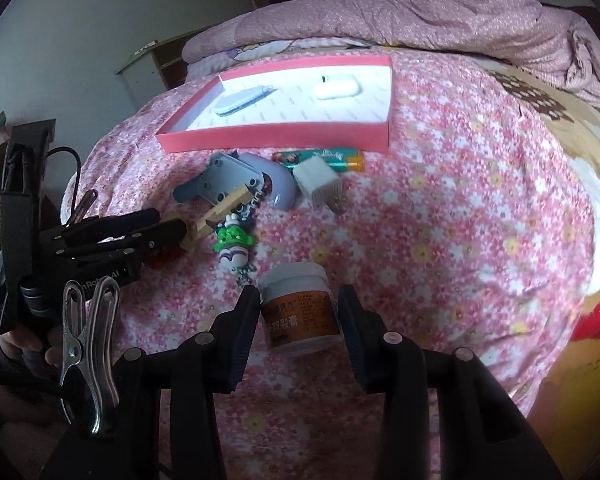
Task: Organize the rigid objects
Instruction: 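Grasp the tan jar lid with the left gripper while the right gripper grasps the white pill jar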
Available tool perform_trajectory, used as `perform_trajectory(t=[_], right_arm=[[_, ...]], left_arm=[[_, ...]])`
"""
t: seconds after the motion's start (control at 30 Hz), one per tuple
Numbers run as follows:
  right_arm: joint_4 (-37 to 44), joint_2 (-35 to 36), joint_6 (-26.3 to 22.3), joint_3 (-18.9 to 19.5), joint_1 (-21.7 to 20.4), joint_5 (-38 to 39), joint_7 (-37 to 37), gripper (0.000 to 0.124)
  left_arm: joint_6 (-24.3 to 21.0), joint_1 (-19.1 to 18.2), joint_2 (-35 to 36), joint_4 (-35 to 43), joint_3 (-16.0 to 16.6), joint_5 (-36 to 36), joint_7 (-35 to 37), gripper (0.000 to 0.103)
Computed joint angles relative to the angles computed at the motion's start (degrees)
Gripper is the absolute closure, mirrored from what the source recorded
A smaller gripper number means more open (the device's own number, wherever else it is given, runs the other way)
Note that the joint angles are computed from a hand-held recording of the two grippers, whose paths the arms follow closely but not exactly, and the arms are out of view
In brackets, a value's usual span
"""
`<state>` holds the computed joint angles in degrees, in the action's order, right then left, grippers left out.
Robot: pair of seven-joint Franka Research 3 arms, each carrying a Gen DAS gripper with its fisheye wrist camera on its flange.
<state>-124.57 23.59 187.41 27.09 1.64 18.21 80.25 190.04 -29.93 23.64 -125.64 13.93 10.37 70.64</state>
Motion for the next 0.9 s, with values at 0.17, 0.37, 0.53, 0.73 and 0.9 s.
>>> perform_trajectory(t=[0.17, 0.37, 0.53, 0.73, 0.9], right_arm=[[-0.91, 0.72, 2.03, 3.51, -3.61, -1.60, 0.09, 0.082], [-2.16, 0.53, 3.87, 3.38, -3.85, -5.32, 2.87, 0.082], [-2.65, 0.01, 5.01, -0.07, -0.51, -7.71, 5.40, 0.082], [-2.49, 0.67, 5.40, 0.20, -1.42, -11.13, 7.88, 0.081], [-1.96, 1.36, 4.81, -0.67, -0.83, -12.22, 9.01, 0.080]], left_arm=[[1.16, -3.45, 0.22, -0.82, 3.33, -1.41, 0.82, 0.068], [1.59, -10.37, 0.32, -2.58, 10.14, -7.18, 2.93, 0.070], [-0.16, -10.83, 1.12, -1.83, 10.71, -7.90, 2.16, 0.067], [0.42, -13.02, 1.72, -1.93, 12.99, -7.20, 2.13, 0.063], [1.25, -11.85, 1.50, -2.18, 11.89, -7.95, 3.17, 0.070]])
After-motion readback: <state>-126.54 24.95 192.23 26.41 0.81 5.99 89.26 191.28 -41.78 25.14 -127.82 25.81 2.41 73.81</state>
